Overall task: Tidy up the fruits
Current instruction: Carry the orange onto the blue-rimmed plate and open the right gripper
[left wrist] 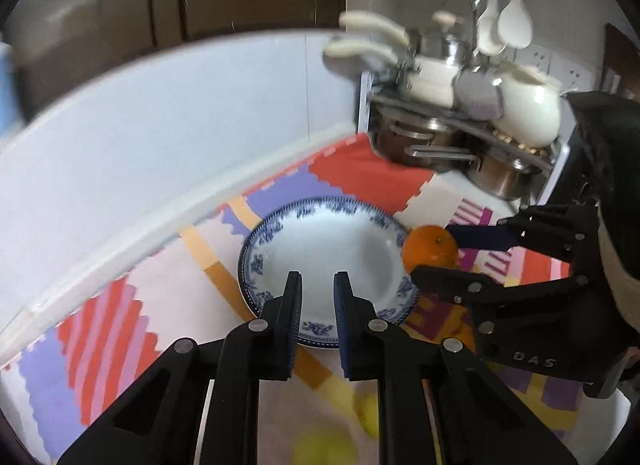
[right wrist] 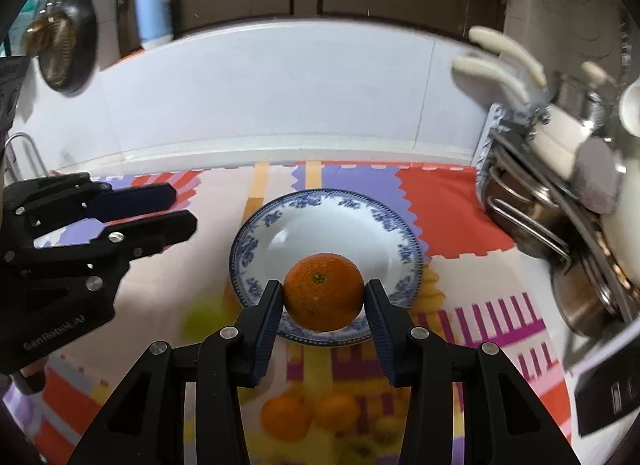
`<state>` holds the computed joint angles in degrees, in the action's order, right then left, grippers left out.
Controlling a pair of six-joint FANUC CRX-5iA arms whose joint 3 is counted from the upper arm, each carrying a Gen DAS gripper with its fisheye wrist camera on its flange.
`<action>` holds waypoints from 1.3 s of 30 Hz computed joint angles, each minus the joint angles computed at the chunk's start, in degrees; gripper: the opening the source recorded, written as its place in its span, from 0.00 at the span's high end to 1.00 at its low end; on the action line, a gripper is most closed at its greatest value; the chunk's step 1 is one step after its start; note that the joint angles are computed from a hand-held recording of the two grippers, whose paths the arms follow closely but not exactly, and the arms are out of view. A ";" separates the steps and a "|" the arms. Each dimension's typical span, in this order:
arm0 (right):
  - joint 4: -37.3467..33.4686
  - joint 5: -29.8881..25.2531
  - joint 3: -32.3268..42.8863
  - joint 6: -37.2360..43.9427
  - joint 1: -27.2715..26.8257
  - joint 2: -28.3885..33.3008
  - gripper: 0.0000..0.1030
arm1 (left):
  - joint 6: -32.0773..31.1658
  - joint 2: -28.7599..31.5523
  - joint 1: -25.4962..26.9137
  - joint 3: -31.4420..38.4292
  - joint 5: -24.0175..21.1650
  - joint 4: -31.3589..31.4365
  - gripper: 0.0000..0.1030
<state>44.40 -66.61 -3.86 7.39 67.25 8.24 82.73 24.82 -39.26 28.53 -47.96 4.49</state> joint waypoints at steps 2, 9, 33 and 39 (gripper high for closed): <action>-1.45 1.35 0.90 0.83 -2.27 0.97 0.58 | 1.81 2.64 0.86 3.39 -1.98 -0.54 0.83; -4.88 3.00 4.99 1.71 -4.64 5.32 0.58 | 22.01 -1.01 1.39 -3.39 5.06 -11.81 0.76; -4.70 3.98 2.91 -0.67 -6.74 4.86 0.58 | 18.29 9.51 -0.09 12.08 1.01 -11.55 0.63; -4.40 4.54 2.05 -1.25 -7.54 4.51 0.52 | 17.04 10.80 -0.16 13.20 0.16 -10.27 0.60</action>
<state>40.00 -62.08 -1.81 6.15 59.71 12.75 99.77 35.62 -39.41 41.73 -47.80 -5.78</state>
